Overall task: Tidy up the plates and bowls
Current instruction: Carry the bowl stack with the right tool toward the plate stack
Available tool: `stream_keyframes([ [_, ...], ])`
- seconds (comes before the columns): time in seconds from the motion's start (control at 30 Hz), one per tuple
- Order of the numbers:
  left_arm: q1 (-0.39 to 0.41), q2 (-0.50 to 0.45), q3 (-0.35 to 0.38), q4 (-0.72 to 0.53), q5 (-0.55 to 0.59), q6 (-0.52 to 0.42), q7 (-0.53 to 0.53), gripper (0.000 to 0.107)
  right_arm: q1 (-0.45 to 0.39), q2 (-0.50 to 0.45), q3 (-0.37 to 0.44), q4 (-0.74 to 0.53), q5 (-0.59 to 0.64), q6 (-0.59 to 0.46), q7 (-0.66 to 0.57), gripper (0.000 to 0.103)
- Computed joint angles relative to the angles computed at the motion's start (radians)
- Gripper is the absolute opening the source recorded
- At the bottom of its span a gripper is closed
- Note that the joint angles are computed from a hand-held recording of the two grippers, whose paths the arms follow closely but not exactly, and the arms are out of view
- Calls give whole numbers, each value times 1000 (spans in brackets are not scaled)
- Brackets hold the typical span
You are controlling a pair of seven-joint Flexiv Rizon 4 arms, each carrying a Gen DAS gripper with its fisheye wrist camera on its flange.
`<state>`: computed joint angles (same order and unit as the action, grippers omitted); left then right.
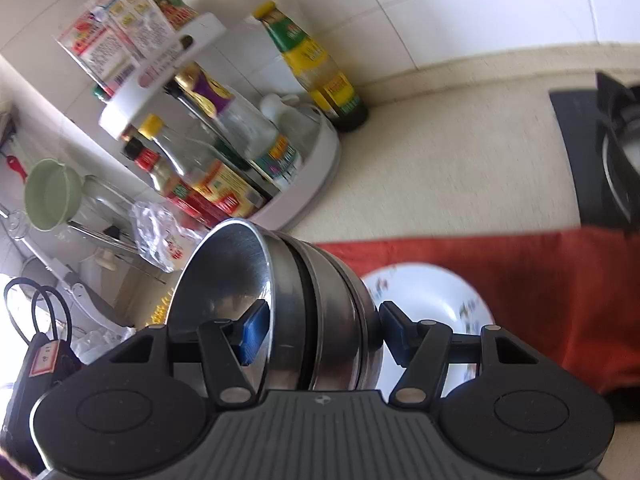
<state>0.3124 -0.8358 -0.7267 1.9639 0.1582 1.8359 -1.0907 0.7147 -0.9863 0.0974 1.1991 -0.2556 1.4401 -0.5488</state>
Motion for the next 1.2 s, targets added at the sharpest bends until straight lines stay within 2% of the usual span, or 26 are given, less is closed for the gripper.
stream_keyframes([
  [0.5, 6, -19, 19, 21, -34, -51, 59, 103, 38, -4, -39, 62, 5, 28, 97, 58],
  [1.0, -77, -2, 106, 3, -85, -55, 57, 103, 54, -29, -73, 53, -24, 17, 137, 58],
  [1.2, -79, -3, 108, 1, -92, -47, 45, 103, 62, -22, -89, 72, -36, 18, 152, 57],
])
